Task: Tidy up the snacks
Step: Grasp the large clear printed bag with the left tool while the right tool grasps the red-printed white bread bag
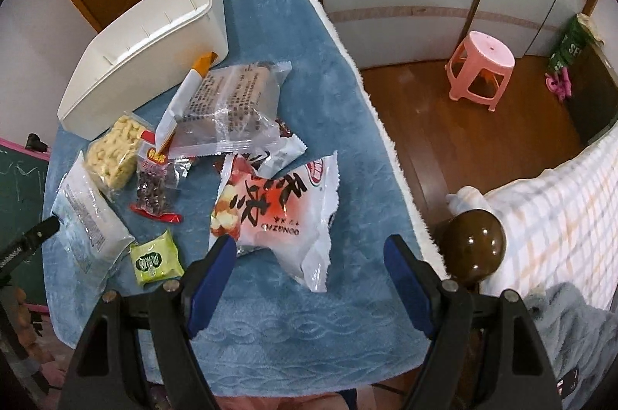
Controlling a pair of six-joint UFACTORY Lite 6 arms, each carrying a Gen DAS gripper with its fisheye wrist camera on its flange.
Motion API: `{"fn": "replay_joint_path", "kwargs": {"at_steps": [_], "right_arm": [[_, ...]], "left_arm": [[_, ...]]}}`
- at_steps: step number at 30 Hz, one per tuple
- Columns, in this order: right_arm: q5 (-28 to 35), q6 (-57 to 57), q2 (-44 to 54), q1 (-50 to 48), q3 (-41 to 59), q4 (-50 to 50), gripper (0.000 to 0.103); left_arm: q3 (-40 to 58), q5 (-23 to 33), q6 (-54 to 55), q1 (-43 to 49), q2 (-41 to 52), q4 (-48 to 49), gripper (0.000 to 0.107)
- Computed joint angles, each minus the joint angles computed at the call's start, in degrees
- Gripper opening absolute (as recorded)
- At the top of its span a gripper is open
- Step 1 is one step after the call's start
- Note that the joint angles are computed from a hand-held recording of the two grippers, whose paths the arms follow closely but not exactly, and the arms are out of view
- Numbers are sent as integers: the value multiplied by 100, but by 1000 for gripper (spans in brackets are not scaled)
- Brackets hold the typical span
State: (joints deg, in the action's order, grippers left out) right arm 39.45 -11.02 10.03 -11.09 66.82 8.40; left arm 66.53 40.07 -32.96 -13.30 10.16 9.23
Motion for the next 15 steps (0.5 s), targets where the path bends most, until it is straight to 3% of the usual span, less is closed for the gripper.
{"fn": "replay_joint_path", "kwargs": {"at_steps": [7,15], "right_arm": [[18,130,616,100,378,-85,80],[238,-230,1353,189,860,586,83]], "left_arm": [[-174,-392,651,420,452,-855,91],[-339,-777,1630,805,759,-1880,91]]}}
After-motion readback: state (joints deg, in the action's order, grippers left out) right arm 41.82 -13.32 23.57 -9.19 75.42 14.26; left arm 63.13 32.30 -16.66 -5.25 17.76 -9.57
